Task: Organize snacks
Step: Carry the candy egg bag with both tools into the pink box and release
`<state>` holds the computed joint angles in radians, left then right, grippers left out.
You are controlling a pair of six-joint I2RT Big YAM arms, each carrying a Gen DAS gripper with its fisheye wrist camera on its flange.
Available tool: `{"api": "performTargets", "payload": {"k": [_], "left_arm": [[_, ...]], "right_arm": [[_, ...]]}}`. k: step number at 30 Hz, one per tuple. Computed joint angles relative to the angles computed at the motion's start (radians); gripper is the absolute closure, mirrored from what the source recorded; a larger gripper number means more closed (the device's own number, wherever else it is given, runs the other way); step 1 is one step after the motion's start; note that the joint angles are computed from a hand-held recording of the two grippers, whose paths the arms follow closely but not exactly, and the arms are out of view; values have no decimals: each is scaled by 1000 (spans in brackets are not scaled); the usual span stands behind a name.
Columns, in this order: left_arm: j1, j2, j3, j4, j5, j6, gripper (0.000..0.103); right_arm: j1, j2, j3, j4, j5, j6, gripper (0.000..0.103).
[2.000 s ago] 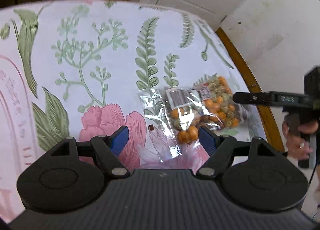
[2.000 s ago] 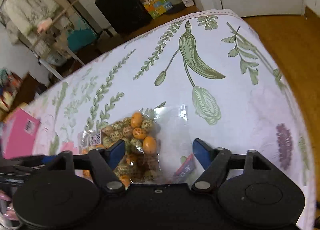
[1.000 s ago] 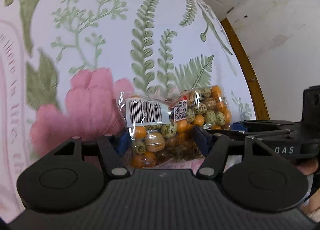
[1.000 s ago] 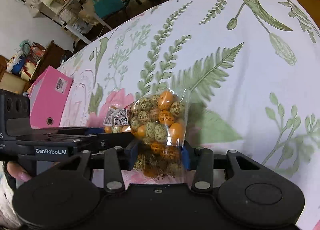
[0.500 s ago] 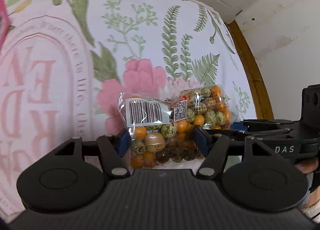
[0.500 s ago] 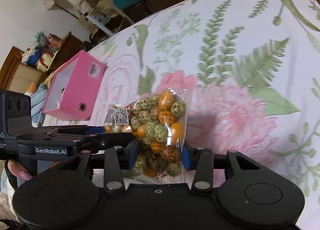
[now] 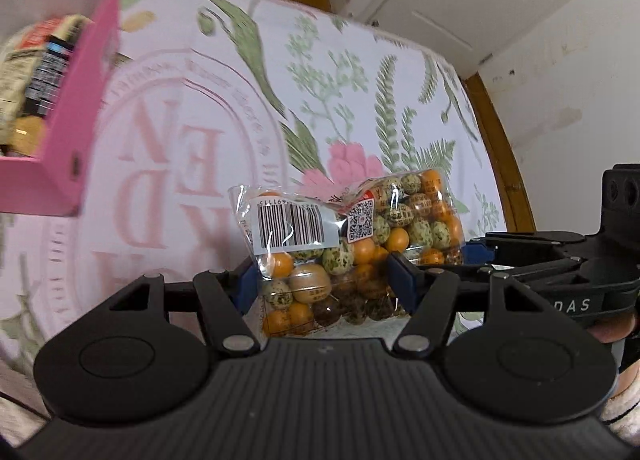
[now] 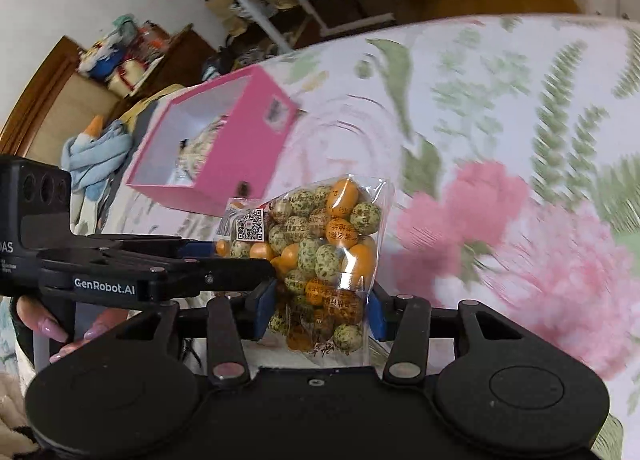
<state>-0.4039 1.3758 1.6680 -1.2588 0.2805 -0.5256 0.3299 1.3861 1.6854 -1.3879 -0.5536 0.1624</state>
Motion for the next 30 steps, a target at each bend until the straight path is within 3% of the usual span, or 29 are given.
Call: {"api": "performTargets", "payload": {"k": [11,17,22,27,30], "left_arm": [[244,-99,5,-52,15,138,35],[378,-90,45,-79,24,210,34],[470,-35,96,-77,-13,292,31],[534,27,119,-50,-36,346,31],[548,65,135,-30,-61,366,29]], "right_arm": [[189,184,269,20,-3,-54,47],[251,326,451,36,-20,-41,49],[288,470,607,73,-26,41,49],[314,535,613,180,-31,217,48],[324,570,640,189,-32,265,45]]}}
